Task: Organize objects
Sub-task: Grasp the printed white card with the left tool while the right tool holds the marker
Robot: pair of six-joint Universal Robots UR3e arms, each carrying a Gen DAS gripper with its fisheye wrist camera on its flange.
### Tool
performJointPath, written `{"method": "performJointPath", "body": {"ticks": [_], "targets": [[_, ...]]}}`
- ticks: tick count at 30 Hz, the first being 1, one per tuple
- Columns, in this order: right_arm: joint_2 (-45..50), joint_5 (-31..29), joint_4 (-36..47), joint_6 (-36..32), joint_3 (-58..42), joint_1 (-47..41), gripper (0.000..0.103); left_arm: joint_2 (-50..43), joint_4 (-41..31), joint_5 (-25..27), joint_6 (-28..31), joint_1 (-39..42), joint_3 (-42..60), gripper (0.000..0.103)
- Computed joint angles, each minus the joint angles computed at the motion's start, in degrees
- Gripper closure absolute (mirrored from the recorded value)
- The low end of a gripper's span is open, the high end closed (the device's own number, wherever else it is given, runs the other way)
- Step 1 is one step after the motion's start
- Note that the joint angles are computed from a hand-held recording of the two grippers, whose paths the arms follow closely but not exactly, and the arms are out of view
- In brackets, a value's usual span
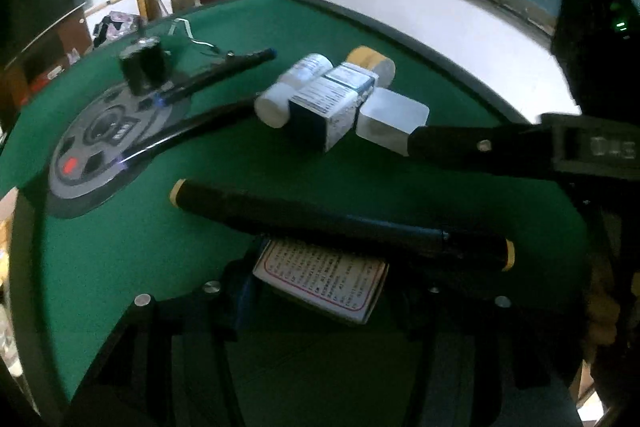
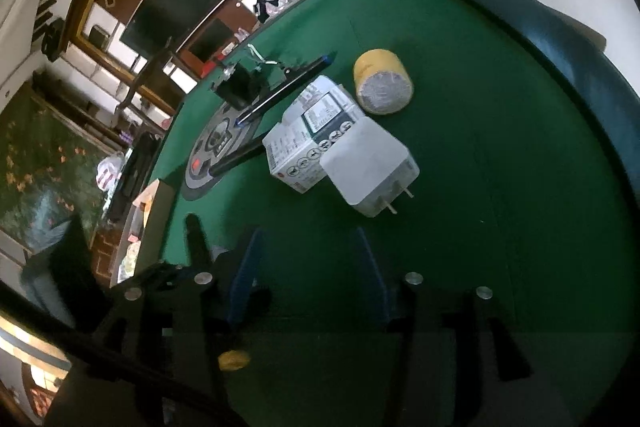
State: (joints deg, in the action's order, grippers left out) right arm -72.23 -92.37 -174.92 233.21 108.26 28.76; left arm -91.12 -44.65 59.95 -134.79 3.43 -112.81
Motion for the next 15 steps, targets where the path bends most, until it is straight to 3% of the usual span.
{"method": "performJointPath", "body": {"ticks": [4, 9, 15], "targets": [[2.82, 1.88, 2.24, -1.53, -4.04, 0.27, 0.056, 4.98, -2.98, 0.75, 2.50, 3.08, -1.72, 0.055], [6.52, 1.51, 9.42, -2.78, -11.53, 2.02, 0.055, 5.74, -3.38, 14.73, 4.52, 0.30, -0.78, 0.055], [8.88, 0.23, 15.65, -3.86, -17.89, 3.93, 0.054, 4.92, -5.63, 21.26, 11.09, 1.22, 3.72, 0.055]]}}
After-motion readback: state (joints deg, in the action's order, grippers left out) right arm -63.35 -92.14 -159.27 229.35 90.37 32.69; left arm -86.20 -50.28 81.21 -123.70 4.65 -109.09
